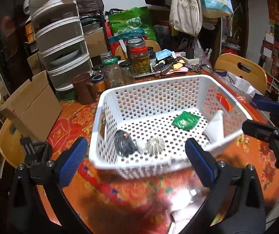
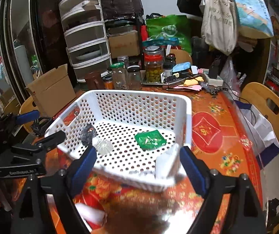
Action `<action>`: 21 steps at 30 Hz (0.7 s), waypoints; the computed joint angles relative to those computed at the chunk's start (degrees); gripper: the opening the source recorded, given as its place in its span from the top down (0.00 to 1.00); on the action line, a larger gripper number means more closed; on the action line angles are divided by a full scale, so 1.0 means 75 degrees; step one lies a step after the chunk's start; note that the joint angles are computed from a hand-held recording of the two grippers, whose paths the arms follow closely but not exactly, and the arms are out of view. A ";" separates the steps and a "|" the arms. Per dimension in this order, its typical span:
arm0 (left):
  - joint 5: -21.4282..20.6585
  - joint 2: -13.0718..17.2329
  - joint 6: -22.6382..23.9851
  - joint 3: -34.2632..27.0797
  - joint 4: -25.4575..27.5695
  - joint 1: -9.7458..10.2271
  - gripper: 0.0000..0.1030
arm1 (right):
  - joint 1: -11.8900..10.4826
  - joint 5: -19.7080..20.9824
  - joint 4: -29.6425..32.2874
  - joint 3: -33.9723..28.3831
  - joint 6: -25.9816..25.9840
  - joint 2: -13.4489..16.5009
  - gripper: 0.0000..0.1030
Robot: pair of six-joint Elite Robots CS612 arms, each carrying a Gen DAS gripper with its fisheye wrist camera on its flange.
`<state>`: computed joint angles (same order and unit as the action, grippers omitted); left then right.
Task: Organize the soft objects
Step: 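Move both tools back toward the tomato-print packet and rolled towel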
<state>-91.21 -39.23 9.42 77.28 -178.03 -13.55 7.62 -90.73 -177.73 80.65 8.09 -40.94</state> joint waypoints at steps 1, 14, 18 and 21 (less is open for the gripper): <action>-0.0042 -0.0079 -0.0033 0.0165 -0.0117 0.0022 0.02 | 0.0012 0.0024 -0.0112 0.0178 -0.0005 -0.0084 0.14; -0.0264 -0.0852 -0.0073 0.2209 -0.1269 0.0127 0.00 | 0.0180 -0.0025 -0.1215 0.1477 0.0589 -0.0398 0.12; -0.0226 -0.0833 -0.0098 0.2558 -0.1417 0.0072 0.00 | 0.0193 0.0036 -0.1102 0.1646 0.0794 -0.0341 0.12; -0.0352 -0.0758 -0.0187 0.2698 -0.1317 0.0060 0.00 | 0.0214 0.0065 -0.1022 0.1746 0.0960 -0.0282 0.12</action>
